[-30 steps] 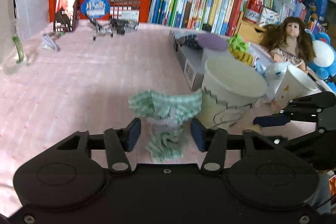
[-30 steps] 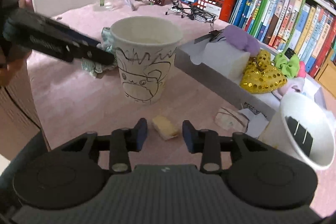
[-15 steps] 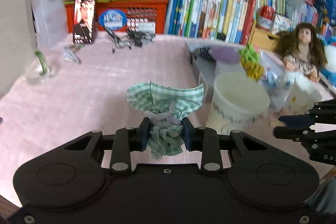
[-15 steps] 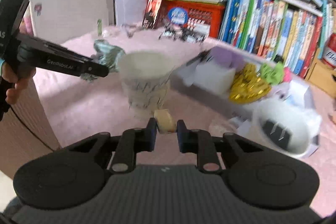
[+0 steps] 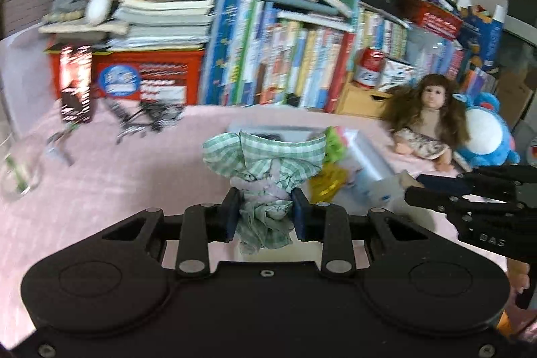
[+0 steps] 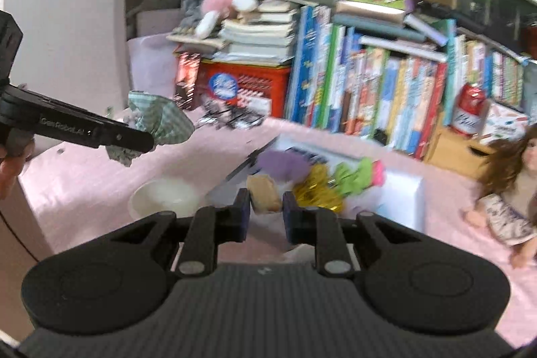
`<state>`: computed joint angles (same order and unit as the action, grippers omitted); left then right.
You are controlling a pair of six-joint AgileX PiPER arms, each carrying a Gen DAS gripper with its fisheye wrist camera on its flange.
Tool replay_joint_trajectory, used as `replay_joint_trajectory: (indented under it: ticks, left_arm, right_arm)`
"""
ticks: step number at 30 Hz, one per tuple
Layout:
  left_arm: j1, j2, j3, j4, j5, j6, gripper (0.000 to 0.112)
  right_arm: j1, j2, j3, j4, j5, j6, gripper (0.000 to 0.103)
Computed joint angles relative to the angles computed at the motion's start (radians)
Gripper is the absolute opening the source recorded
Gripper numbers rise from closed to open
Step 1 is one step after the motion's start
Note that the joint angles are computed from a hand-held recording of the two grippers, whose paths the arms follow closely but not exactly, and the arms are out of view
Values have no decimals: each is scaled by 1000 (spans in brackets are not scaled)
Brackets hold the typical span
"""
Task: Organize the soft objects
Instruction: 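Carry the cloth with the left tool while the right tool carries the sponge over the tray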
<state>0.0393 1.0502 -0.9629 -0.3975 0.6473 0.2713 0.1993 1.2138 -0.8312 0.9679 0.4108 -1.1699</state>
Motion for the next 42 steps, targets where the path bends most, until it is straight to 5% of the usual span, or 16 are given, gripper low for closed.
replay_joint_trajectory:
  ticks: [16, 31, 42]
  left_arm:
    - [-249, 531, -604, 171, 249, -364, 30]
    - [-325, 917, -1023, 272, 398, -504, 30]
    - [-318, 1155, -1353, 342, 529, -546, 31]
  right_arm:
    - [-214, 324, -485, -380, 265, 470, 26]
    - [-235, 645, -745, -535, 347, 756, 26]
    - [-236, 803, -884, -523, 356, 791, 26]
